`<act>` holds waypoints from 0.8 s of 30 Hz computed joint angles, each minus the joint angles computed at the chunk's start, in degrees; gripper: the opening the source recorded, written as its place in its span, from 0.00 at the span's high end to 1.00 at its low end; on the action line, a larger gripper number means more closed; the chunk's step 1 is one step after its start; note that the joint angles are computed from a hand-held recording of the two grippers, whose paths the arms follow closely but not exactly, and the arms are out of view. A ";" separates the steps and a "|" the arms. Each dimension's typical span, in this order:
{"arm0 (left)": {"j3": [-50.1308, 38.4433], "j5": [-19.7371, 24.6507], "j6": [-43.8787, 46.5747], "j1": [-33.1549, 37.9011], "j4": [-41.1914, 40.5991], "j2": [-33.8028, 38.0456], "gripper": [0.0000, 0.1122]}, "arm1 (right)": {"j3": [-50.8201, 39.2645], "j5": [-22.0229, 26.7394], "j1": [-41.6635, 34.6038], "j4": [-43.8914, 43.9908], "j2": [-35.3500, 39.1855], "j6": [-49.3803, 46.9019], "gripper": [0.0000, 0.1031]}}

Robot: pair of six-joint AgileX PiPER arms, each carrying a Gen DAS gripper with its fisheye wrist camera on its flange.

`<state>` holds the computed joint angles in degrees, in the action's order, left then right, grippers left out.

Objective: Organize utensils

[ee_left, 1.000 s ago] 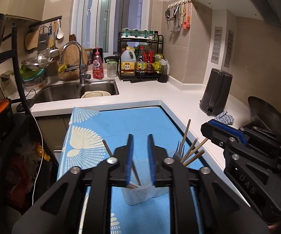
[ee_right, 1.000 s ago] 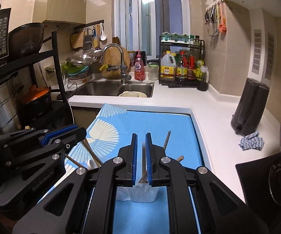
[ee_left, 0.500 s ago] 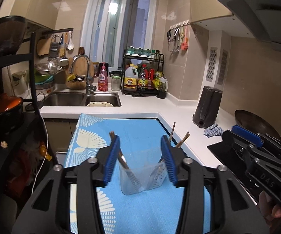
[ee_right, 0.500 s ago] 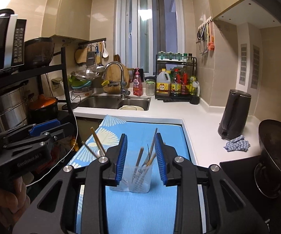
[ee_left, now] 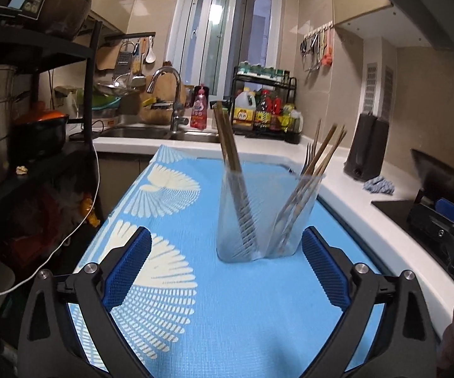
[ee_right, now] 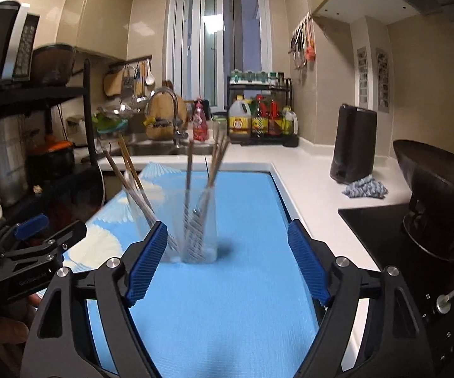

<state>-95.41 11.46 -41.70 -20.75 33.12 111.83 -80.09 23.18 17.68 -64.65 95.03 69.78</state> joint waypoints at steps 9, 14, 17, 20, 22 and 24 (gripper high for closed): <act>2.64 0.11 -10.91 -1.68 11.18 0.39 0.15 | 2.90 0.66 0.18 -7.94 1.56 8.15 0.23; 4.81 1.31 -20.30 -2.56 20.37 -1.41 0.15 | 1.65 1.24 -0.69 -1.97 2.43 3.73 0.23; 5.91 2.39 -25.64 -2.84 25.92 -2.30 0.15 | 0.98 1.90 -0.75 0.20 2.90 1.95 0.23; 6.64 2.15 -27.22 -2.82 28.17 -2.79 0.15 | 1.13 1.87 -0.64 0.13 2.78 2.26 0.23; 6.91 1.92 -26.80 -2.67 27.79 -3.07 0.15 | 1.03 2.07 -0.57 -0.12 2.85 2.47 0.22; 7.23 0.78 -24.95 -2.14 24.93 -3.41 0.15 | 0.88 1.82 -0.76 0.86 2.91 1.76 0.22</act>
<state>-88.18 12.24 -66.65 -22.89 58.04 108.42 -79.21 25.00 16.92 -63.79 97.93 71.54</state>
